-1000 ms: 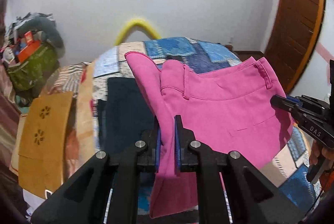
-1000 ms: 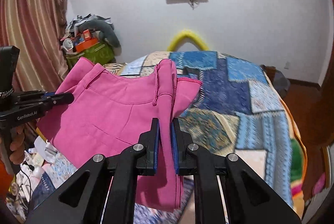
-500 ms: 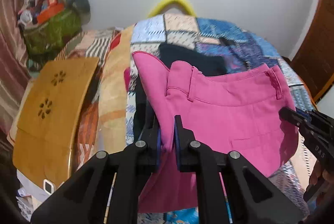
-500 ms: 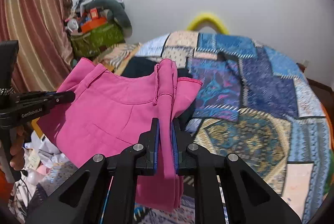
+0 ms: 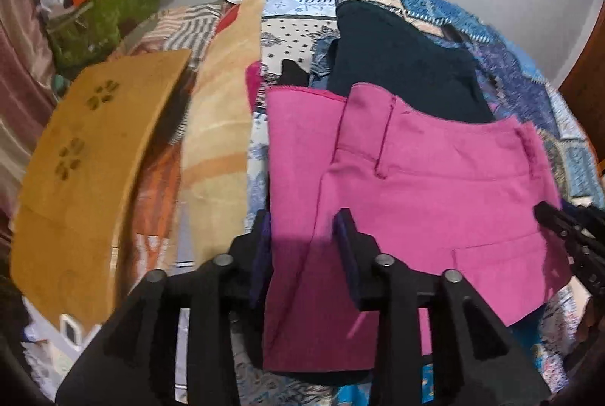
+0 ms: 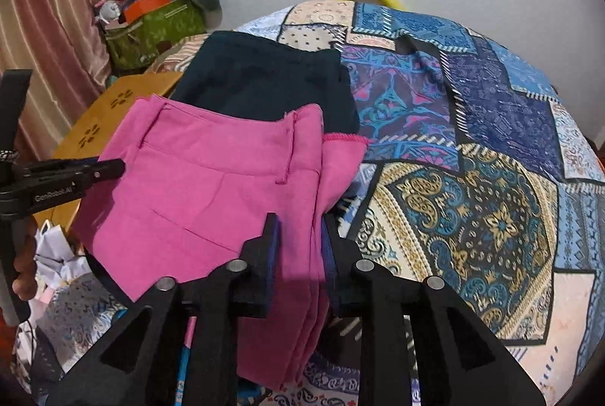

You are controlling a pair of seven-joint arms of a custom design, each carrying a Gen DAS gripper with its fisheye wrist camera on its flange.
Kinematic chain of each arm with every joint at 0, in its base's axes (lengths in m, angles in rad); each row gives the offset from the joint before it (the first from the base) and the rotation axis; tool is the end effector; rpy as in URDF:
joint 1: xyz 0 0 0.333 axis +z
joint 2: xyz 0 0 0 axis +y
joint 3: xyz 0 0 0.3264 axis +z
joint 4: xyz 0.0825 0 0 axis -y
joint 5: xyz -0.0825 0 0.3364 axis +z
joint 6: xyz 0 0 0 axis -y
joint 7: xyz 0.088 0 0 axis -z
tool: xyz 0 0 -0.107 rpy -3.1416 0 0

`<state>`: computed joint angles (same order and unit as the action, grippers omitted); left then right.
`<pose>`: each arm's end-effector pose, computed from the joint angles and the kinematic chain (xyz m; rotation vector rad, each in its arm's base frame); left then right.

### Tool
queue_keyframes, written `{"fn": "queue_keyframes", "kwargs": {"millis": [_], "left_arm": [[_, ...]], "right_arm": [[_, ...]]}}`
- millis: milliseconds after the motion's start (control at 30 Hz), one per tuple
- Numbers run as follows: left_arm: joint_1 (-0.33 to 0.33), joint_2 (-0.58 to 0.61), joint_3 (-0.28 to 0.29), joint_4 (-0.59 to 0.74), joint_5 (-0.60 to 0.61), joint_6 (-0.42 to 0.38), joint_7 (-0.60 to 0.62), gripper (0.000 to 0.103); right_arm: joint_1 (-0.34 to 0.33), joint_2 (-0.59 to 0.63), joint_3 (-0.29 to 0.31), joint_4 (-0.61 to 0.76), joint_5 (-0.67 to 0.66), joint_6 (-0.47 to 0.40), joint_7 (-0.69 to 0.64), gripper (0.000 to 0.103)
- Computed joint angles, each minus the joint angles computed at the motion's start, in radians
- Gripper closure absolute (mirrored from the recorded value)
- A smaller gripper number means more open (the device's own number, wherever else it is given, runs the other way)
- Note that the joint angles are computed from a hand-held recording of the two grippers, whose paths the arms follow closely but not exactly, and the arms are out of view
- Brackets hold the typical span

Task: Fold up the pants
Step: 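Lower the pink trousers onto the dark trousers and open the right gripper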

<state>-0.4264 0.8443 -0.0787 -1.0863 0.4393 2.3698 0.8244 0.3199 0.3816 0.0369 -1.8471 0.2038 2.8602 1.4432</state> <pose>0.6856 -0.3465 0.3893 -1.9477 1.8845 -0.5257 0.6123 0.2131 0.4295 -2.0469 1.5098 -0.3811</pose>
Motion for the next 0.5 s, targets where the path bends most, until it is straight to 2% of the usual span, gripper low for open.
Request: {"fn": "queue_keyframes", "kwargs": {"millis": [100, 167, 267, 367, 433, 500], "left_arm": [[-0.018, -0.028, 0.005, -0.014, 0.019, -0.042, 0.011, 0.052], [-0.030, -0.061, 0.011, -0.042, 0.037, -0.056, -0.007, 0.047], [-0.028, -0.158, -0.003, -0.151, 0.054, -0.007, -0.041, 0.047], [-0.051, -0.249, 0.005, -0.241, 0.117, 0.027, -0.105, 0.047], [-0.081, -0.332, 0.024, -0.330, 0.201, 0.068, -0.198, 0.047], [-0.093, -0.415, 0.018, -0.411, 0.273, 0.102, -0.279, 0.047]], "right_arm": [[0.010, -0.016, -0.013, -0.007, -0.014, -0.019, 0.023, 0.065], [-0.001, -0.034, -0.001, -0.020, -0.002, -0.022, 0.012, 0.065], [-0.018, -0.089, 0.021, -0.066, 0.025, -0.004, -0.020, 0.065], [-0.035, -0.173, 0.048, -0.133, 0.068, 0.041, -0.084, 0.065], [-0.044, -0.244, 0.069, -0.188, 0.119, 0.083, -0.142, 0.065], [-0.048, -0.318, 0.090, -0.240, 0.201, 0.122, -0.219, 0.065]]}}
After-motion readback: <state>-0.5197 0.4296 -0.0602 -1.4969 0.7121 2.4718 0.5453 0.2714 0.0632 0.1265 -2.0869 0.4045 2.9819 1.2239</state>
